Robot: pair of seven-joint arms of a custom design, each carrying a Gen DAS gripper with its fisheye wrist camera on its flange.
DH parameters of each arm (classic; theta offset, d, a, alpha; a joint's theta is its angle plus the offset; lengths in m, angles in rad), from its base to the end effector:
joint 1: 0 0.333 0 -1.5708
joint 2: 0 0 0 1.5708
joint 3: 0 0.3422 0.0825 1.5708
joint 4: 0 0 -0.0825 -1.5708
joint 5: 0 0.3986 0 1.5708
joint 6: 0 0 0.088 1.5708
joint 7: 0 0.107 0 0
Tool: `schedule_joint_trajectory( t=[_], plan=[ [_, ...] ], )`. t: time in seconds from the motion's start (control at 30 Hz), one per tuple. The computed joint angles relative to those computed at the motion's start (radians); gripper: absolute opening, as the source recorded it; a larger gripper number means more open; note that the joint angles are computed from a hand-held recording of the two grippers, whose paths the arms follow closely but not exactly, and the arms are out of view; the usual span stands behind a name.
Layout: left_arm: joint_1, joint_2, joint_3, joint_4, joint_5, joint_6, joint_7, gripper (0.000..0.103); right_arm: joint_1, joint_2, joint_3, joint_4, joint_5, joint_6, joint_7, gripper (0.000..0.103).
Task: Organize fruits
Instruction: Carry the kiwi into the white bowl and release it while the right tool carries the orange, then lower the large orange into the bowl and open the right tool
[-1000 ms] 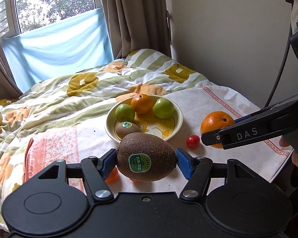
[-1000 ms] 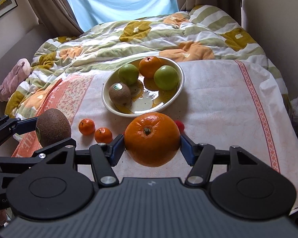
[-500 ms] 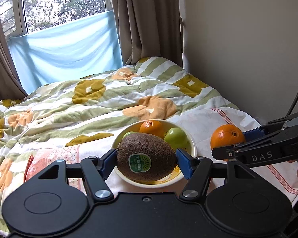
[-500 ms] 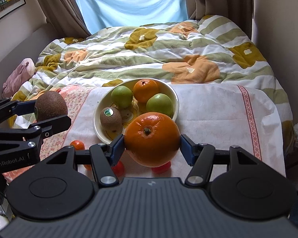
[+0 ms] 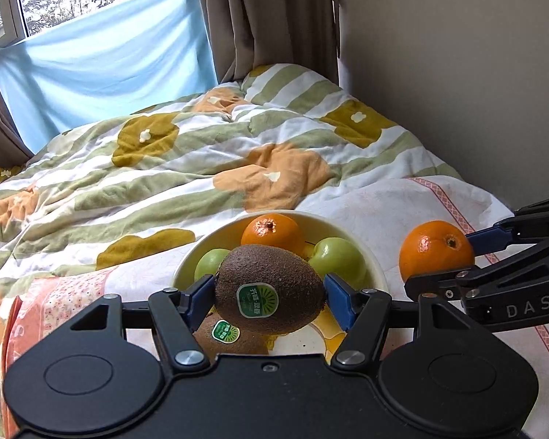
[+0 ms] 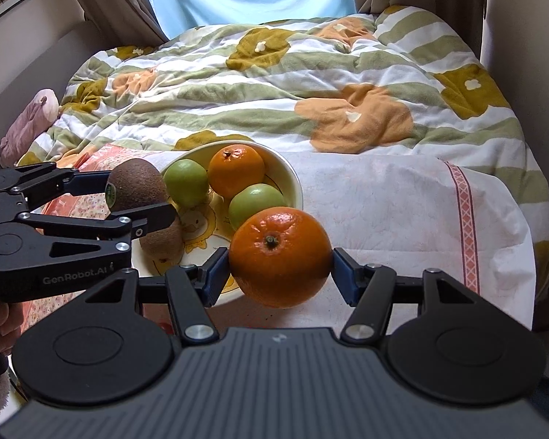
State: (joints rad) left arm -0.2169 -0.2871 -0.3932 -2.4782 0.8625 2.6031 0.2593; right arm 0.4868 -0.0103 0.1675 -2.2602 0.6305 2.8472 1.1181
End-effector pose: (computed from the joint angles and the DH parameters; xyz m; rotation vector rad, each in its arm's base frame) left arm 0.3788 -0.2898 0.4391 -1.7641 1.7369 -0.5638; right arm 0.4693 0.3207 0.4429 -2.1633 1.2026 -0.1137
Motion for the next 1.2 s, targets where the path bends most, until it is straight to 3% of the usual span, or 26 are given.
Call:
schedule_joint_trajectory(
  t=[0.53,0.57,0.6,0.7,1.2],
  plan=[
    [-0.046,0.167,0.067,0.077,-0.013,-0.042,0.063,0.071,-0.054,0.083,0.016,0.074,0.027,-0.089,-0.069,0.075],
    [-0.047,0.164,0.069,0.073,0.002,-0.033,0.049,0.072,-0.056,0.083,0.017,0.074,0.029,-0.088,-0.07,0.075],
    [-0.047,0.161,0.07,0.071,0.014,-0.027,0.038,0.08,-0.056,0.083,0.017,0.074,0.028,-0.088,-0.07,0.075],
    [-0.044,0.134,0.068,0.058,0.053,-0.016,-0.01,0.095,-0.057,0.079,0.019,0.07,0.034,-0.083,-0.075,0.075],
    [-0.033,-0.11,-0.009,-0.052,-0.071,-0.12,-0.021,0.098,-0.008,-0.003,0.01,0.002,0.108,-0.038,-0.148,0.075]
  ],
)
